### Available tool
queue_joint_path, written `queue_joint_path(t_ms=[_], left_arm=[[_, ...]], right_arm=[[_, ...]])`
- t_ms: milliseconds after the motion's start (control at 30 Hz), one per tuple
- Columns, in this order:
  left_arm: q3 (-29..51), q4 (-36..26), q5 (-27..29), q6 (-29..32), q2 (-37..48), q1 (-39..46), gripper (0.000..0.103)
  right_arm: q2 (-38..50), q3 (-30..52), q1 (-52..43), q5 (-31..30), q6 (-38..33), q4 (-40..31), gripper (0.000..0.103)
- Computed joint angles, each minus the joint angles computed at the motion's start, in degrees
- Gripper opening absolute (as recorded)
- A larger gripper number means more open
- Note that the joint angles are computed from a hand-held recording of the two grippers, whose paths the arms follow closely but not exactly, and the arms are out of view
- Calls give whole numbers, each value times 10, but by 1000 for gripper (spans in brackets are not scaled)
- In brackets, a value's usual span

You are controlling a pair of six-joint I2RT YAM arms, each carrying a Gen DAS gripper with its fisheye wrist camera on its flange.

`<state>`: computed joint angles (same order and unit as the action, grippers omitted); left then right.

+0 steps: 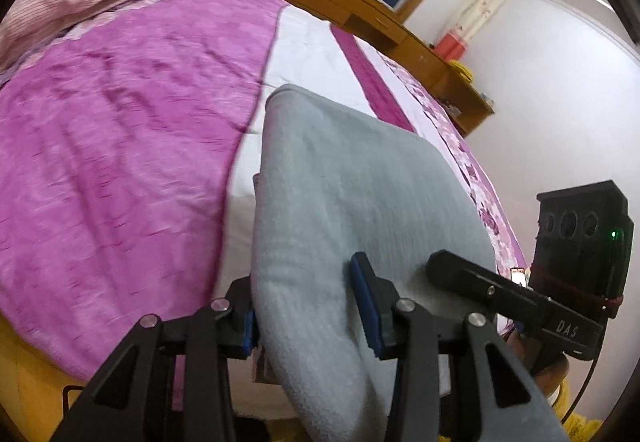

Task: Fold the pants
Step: 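Grasp the folded bundle with both tools and carry it across the bed, then lower the bundle onto the white stripe and open both tools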

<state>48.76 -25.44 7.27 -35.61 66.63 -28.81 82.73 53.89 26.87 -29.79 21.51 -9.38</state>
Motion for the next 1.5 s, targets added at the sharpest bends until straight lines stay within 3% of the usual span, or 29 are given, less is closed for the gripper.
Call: queue_joint_path(t_ms=[300,667,800,933,1067,1367,1500], left_arm=[[147,33,-9,19,209,-62,37],[272,72,0,41,423,-83,37],[269,89,8,55,436,-82,38],[284,70,-2,69,443,-87,39],[311,34,-6,68,445,-89,39],[268,-17,-102,78,371,-133,40],[254,-15,-136,62,371,-148,45]], right_arm=[[35,26,-124,-39,-73,-28,22],[172,63,-220,-44,-129,-18,22],[205,53,-235,-42,-123,6,23],[209,30,-246,-53,-92,42,33],[186,13,-244,-40,-79,42,33],[59,-69,-239,39,-111,1,33],[26,-103,-235,54,-107,-4,33]])
